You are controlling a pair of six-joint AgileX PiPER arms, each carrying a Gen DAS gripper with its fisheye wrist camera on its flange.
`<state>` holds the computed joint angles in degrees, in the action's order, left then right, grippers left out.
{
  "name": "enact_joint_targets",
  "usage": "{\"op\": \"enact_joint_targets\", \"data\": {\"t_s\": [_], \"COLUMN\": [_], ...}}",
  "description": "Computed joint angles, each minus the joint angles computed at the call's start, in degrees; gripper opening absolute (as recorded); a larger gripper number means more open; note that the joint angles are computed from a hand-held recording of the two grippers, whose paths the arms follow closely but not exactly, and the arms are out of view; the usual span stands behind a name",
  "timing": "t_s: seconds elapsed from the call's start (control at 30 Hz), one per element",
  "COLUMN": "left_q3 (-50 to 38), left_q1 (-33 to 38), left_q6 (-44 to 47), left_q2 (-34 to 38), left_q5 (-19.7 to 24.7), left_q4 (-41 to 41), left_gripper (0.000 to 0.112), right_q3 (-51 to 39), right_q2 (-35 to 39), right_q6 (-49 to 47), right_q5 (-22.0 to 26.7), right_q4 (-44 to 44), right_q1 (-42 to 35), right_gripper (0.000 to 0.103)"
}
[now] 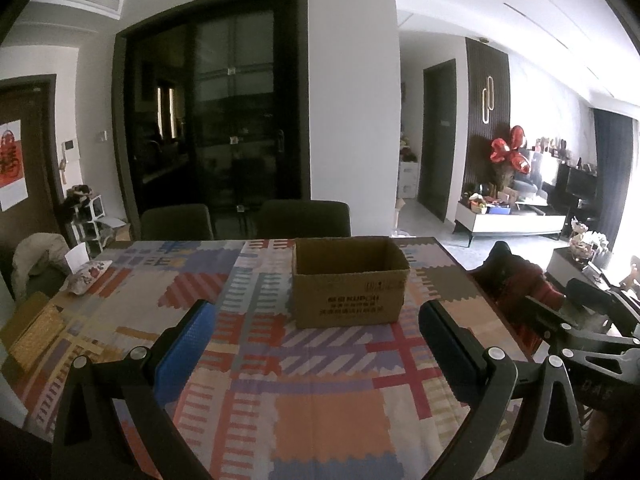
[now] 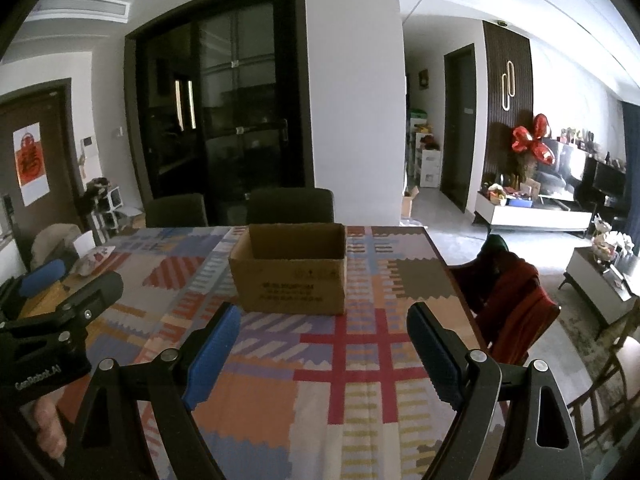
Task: Organize snacks
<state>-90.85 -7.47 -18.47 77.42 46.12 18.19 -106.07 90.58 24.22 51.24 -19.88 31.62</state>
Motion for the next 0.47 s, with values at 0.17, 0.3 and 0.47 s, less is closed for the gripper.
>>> {"op": "enact_joint_targets", "data": {"t_s": [0.17,0.3,0.47], "left_q3": [0.7,0.4,-0.2], "left_q1": [-1.2,-1.9,-2.7], "left_q6": [-1.6,-2.8,-3.9], "left_q2": [-0.9,-1.0,-0.9], "left_q5": [0.4,1.1,2.0], "left_q4": [1.8,2.9,4.1], "left_gripper": [0.103,0.103,0.103], "right_q3": [0.3,0.4,0.7], "right_q2": [-0.3,-0.5,-0.7], "right_q6": [-0.3,-0.2,-0.6], "right_q5": [0.0,0.1,0.0], "right_q4": [0.4,0.2,0.6], "right_q1": [-0.1,0.0,-0.2], "right_gripper": [0.086,0.086,0.086]}}
